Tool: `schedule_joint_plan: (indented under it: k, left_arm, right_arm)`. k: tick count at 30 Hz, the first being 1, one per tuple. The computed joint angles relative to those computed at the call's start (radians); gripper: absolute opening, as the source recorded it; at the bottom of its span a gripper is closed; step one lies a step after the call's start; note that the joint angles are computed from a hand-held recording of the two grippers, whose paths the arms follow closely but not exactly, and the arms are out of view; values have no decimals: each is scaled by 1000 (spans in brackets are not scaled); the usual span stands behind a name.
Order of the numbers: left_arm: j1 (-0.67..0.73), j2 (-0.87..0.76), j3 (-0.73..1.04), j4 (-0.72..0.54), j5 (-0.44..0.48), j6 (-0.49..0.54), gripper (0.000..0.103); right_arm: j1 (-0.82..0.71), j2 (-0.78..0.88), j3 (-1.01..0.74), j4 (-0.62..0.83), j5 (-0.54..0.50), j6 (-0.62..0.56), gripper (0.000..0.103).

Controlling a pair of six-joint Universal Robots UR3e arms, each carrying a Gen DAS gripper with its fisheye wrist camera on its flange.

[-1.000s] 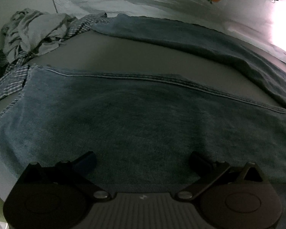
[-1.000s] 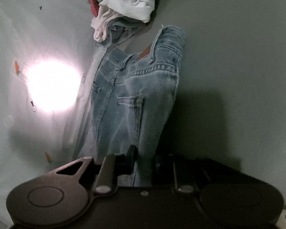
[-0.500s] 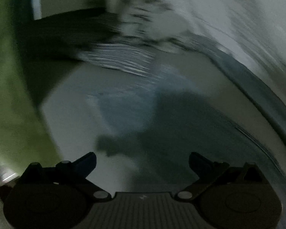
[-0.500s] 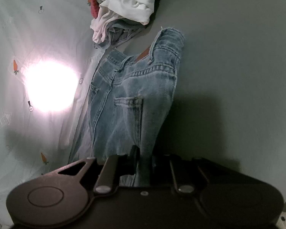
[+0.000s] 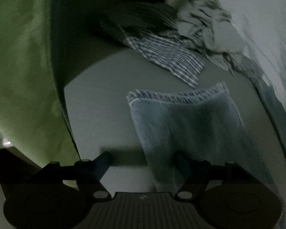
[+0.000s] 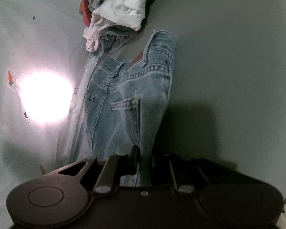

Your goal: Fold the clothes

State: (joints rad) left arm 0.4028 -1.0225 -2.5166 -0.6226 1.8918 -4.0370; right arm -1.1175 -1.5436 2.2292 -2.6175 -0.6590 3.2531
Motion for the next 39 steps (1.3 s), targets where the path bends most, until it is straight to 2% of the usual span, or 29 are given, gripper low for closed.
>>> schedule_joint_plan:
  k: [2,3,4,6,8,11,15,18,22,26,31,34,37,39]
  left_arm:
    - [-6,39,-21,-4,16,-4,50]
    - [3,68,-32,-4,16,19,32]
    - [14,97,-43,-2,14,47,0]
    - [96,174,-70,-3,-67,133,0]
    - [128,193,-77,11,-102,159,0]
    - [86,157,-46,46,-78,116,0]
    - [47,134,36,91,-64,112,0]
    - [-7,38,140,172,-32,108,0]
    - [-89,-124,296,269,32,110,0]
    - [-130,-286,457,317,62,132,0]
    - [-140,-513,672,366,56,203,0]
    - [-142,-674,848,350,47,232,0]
    - [-143,-885,1125,267,35,258,0]
    - [-138,-1049,1335,233,-10,304,0]
  right_arm:
    - [27,-14,-20,4,-39,10,12]
    - [36,-19,-27,3,-49,14,11]
    - [36,-21,-29,2,-44,19,10]
    - [31,-22,-30,-4,-23,36,9]
    - [28,-13,-33,-19,0,71,8]
    - [19,-7,-31,-51,49,130,8]
    - [-3,-3,-36,-108,152,218,8]
    - [20,25,-87,-180,188,295,8]
    - [74,119,-197,-345,206,467,8]
    - [148,214,-346,-441,163,586,8]
    - [242,307,-513,-470,72,647,8]
    - [308,380,-628,-477,-3,689,8]
    - [394,470,-796,-415,-110,720,8]
    - [460,557,-972,-317,-192,721,8]
